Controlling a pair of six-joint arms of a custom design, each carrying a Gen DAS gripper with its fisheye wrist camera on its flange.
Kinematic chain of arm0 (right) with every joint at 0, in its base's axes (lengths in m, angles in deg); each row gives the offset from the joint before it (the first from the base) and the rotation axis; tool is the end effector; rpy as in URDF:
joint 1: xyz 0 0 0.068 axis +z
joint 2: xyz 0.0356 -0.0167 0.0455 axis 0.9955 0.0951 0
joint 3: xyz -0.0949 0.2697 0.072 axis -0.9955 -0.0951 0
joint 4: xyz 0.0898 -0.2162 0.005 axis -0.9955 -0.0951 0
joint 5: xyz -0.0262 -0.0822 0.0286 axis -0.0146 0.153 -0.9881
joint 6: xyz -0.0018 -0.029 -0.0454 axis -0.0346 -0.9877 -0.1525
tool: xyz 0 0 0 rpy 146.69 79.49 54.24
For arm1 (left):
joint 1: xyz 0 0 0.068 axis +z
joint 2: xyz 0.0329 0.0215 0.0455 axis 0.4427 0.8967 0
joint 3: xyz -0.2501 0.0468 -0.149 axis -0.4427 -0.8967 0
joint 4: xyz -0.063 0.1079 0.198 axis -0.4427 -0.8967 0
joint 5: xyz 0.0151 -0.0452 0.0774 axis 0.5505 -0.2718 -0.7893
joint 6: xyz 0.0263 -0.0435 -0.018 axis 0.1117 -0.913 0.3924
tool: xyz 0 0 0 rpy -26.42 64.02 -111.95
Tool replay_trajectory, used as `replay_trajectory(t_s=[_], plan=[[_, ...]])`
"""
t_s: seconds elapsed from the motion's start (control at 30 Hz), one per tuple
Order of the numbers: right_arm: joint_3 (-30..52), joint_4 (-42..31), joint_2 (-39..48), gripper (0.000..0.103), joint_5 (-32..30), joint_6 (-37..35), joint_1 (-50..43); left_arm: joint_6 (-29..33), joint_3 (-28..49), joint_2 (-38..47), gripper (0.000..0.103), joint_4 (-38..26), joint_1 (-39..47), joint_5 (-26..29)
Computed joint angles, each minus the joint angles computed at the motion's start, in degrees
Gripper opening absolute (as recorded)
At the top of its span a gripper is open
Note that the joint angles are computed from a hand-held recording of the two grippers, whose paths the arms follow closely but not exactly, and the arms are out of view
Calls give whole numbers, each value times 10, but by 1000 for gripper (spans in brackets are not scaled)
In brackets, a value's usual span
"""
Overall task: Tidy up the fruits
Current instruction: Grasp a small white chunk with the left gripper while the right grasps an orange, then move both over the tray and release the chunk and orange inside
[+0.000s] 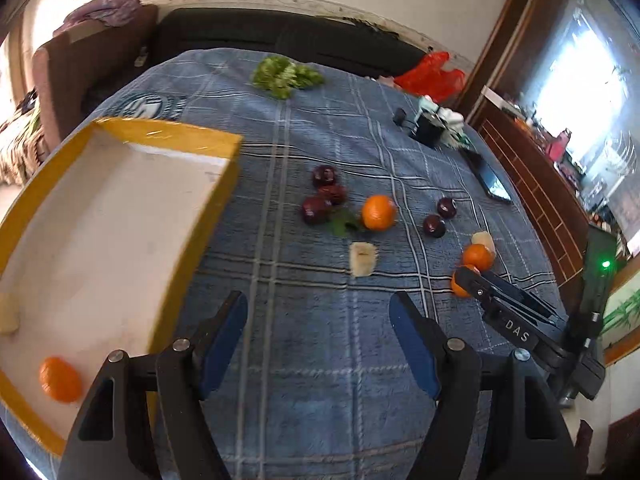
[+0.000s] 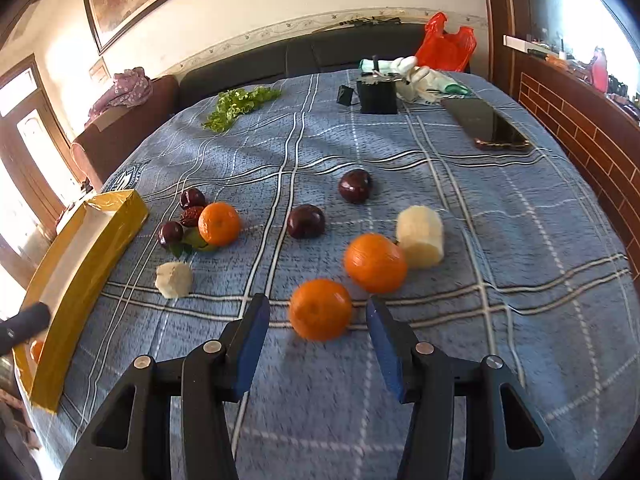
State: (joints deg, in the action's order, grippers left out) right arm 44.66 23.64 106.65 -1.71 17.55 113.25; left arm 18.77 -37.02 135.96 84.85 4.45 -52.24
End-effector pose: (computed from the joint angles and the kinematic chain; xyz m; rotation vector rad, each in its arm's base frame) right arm 0.3108 0.1662 0.0832 -0.0416 2.4128 0.3169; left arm 0.2699 -0.1067 0.1229 -0.0699 2.4718 -0.3116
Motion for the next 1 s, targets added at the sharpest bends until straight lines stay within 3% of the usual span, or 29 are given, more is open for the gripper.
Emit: replay_trajectory(t_s=[0.13,0.33,0.37,0.43,0.47,0.53,0.7,0.87,1.0], plan=[[9,13,14,54,-11,-4,-2,4,87,88,72,-17,-11,-7],[5,22,23,41,-27,3,-12,38,165,166,70,-30,-27,-28],[6,22,23,40,-28,3,-12,44,179,178,66,-35,-31,-31],[6,21,24,39,-30,2,-11,51,201,197,31,-50,-36,-37],[6,21,25,39,-32,2,-12,51,206,202,24,-52,-36,-36],[7,22,26,38,-36,1,-12,51,198,203,15,-34,-39,-40],[2,32,26,38,-49,-1,-15,31,151,172,15,1,-34,-38],[-20,65,16,38,-53,-7,-9,11,51,79,15,50,-10,-23],[-34,73,-4,38,-26,-12,18,14,-48,-36,15,64,57,3]])
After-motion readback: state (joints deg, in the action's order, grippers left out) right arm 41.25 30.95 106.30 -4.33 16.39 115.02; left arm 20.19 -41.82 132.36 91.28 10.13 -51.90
